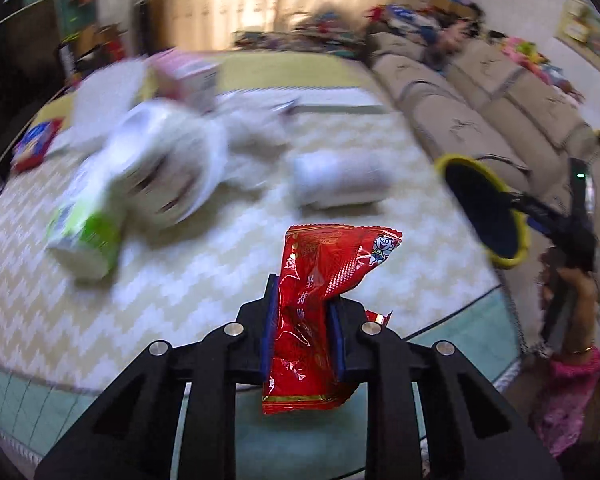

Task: Collect trash
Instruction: 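Grasp the red snack wrapper with the left gripper, then carry the red wrapper over the yellow bin and open the left gripper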

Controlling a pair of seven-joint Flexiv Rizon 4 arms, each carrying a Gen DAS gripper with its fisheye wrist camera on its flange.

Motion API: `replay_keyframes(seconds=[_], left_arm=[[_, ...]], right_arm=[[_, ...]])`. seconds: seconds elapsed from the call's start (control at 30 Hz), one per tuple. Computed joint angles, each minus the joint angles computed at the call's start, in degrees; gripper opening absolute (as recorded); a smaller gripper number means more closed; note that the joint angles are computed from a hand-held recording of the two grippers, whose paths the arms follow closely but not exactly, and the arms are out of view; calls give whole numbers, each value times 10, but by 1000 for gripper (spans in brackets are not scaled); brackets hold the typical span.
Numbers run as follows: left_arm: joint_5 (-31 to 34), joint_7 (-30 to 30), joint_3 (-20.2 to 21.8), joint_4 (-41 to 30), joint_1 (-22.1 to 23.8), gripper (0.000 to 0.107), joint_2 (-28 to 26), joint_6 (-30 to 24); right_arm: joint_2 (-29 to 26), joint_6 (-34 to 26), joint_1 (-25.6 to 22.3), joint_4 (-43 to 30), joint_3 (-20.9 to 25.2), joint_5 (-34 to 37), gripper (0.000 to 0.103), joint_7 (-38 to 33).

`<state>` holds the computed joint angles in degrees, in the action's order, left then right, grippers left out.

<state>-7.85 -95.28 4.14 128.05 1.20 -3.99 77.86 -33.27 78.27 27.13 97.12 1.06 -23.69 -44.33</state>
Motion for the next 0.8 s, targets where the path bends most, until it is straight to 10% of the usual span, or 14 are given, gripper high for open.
replay_keyframes(seconds=[0.3, 0.8], left_arm=[[-116, 157, -85, -158, -33, 22, -115, -13], [-31, 104, -55, -581, -113, 44, -399, -214]], right_arm=[[68, 45, 30, 98, -90, -63, 90, 87], [115, 66, -39, 164, -83, -128, 91, 148]])
